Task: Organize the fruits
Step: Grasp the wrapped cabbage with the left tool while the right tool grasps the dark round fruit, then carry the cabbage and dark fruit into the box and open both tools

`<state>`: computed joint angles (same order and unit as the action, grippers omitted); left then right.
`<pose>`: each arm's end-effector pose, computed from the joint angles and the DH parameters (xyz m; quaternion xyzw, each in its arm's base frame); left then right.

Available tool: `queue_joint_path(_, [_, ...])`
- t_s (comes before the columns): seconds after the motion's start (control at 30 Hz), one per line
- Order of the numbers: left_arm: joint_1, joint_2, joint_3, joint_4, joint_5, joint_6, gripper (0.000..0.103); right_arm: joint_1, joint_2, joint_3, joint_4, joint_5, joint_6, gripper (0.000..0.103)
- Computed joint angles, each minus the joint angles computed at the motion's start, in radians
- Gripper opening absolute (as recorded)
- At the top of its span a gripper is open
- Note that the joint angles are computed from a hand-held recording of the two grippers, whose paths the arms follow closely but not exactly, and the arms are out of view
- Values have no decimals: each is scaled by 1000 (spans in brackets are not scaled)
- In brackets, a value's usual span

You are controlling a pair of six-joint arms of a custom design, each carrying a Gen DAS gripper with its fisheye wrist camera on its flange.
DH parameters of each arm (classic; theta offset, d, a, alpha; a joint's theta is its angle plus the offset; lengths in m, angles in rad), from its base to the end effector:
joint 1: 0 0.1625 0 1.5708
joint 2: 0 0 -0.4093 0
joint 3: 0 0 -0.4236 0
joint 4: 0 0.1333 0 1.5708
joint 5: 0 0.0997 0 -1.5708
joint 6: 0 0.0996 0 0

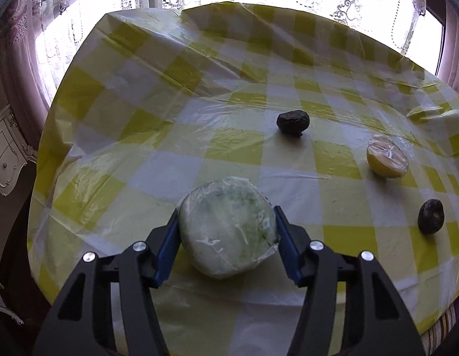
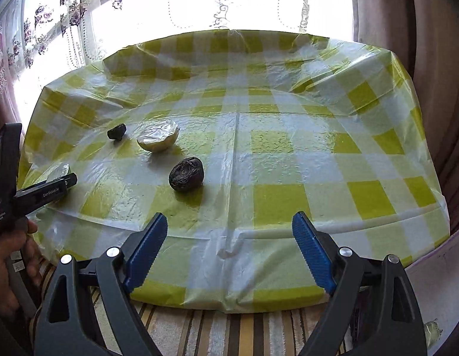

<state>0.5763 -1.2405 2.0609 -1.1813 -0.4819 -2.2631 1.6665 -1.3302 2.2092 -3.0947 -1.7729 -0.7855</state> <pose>-0.2261 -0.4112 0.1303 -0.1797 0.7413 -0.4535 0.4610 0.1611 -0.4929 0.2158 0.3735 -0.8671 0.2644 0.1966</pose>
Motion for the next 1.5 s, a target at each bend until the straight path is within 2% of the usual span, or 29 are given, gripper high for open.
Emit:
queue_joint_path(0.3, [-9, -4, 16, 1, 9, -30, 58, 71, 161, -66, -99, -84, -18, 82])
queue_joint_path(0.47, [-31, 11, 12, 38, 37, -52, 58, 95, 228, -100, -117, -129, -28, 66])
queue_joint_path(0.63, [-35, 8, 18, 21, 44, -38, 58, 110, 266, -115, -153, -152, -35, 64])
queue_joint_path(0.7, [-36, 12, 17, 23, 47, -35, 58, 116, 281, -123, -160, -164, -43, 59])
queue_joint_path(0.77, [-37, 18, 13, 30, 52, -33, 58, 121, 298, -135, -153, -184, -41, 47])
queue_joint_path(0.87, [-42, 27, 8, 39, 55, -32, 58, 118, 300, -139, -145, -177, -32, 41])
queue_joint_path(1.13, [-55, 37, 3, 55, 65, -40, 58, 103, 263, -117, -111, -139, -26, 39])
queue_joint_path(1.5, [-78, 50, 14, -69, 76, 66, 58, 80, 193, -71, -89, -112, -10, 39])
